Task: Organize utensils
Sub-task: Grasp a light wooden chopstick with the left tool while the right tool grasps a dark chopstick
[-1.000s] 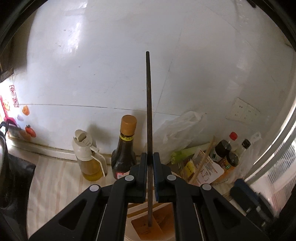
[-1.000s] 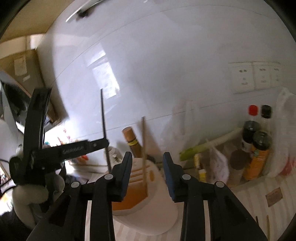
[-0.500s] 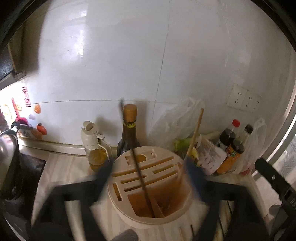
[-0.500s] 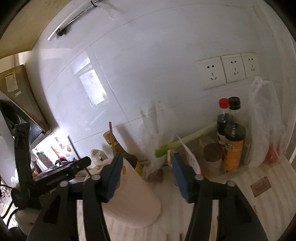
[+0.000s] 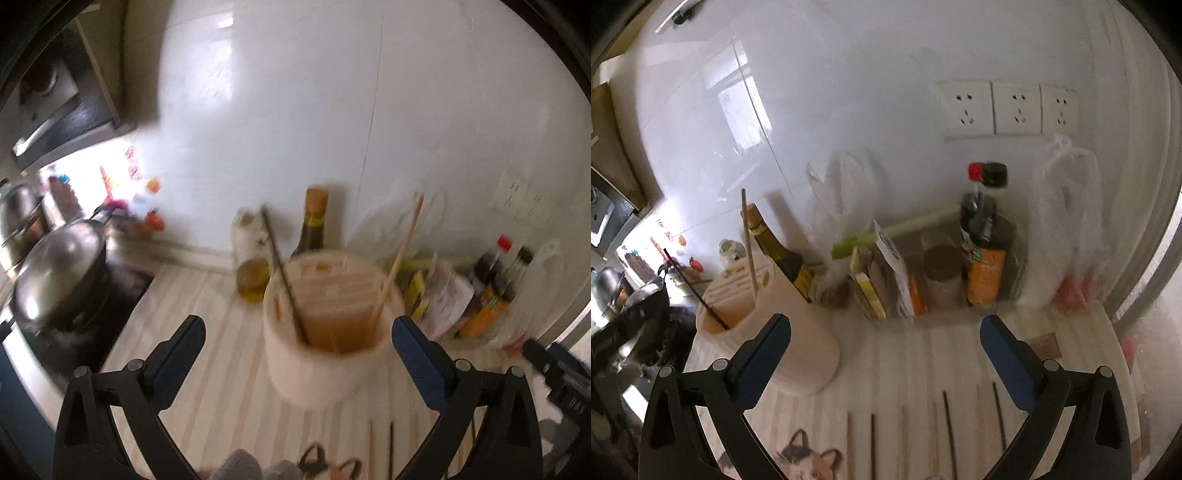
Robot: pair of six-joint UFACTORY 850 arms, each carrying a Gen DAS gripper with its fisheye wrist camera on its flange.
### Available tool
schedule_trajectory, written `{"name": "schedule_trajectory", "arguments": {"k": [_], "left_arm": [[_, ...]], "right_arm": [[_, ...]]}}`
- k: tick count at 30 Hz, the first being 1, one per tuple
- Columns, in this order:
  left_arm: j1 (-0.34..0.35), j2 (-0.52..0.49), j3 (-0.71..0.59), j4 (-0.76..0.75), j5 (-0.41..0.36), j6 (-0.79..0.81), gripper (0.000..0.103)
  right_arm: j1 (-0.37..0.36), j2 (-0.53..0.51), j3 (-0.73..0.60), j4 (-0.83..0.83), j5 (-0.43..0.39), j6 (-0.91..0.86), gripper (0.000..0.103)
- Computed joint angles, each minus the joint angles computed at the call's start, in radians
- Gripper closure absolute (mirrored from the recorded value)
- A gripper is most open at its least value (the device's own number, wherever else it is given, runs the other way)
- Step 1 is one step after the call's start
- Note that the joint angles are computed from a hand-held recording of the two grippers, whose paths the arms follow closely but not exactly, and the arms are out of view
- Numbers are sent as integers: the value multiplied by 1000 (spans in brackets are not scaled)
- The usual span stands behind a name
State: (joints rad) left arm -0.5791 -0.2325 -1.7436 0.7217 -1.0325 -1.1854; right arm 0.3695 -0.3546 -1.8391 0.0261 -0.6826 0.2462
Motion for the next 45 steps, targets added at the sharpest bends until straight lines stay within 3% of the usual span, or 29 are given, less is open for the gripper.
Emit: {"name": "schedule_trajectory", "arguments": {"k": [4,10,15,22,23,27,30,32,34,35,37,38,45], "left_arm": [[-47,-1,20,-59,-71,-60,0],[-102,-70,11,-201,-192,-74,0],[-122,-127,19,-319,-208,-46,0],[-118,-198,31,-442,-197,25,2],[-113,-203,33,-456,-195,40,5],[-95,-231,46,-534,-169,125,33],[-90,-253,46,-571,-162,179,49],[-91,-258,49,-590,-148,202,54],[-97,-262,48,-585,-136,213,62],[-101,-263,46,-583,-129,226,66],[-98,-250,63,-619,-88,249,93],[-99,-250,64,-626,-85,251,98],[-97,-183,147,-661,-65,244,98]], "right_arm": [[-52,-2,4,94,-131,-107,0],[-128,12,80,135,-262,-201,0],[-185,0,154,126,-349,-237,1],[-224,-38,234,144,-413,-282,29],[-223,-44,237,146,-418,-290,33],[-214,-67,255,135,-443,-312,54],[-201,-61,275,109,-426,-320,63],[-184,-57,282,66,-417,-324,68],[-176,-50,294,36,-403,-319,82],[-177,-47,299,38,-399,-323,97],[-186,-48,301,64,-414,-324,97],[-193,-47,304,84,-429,-327,97],[-236,-30,346,190,-479,-336,97]]}}
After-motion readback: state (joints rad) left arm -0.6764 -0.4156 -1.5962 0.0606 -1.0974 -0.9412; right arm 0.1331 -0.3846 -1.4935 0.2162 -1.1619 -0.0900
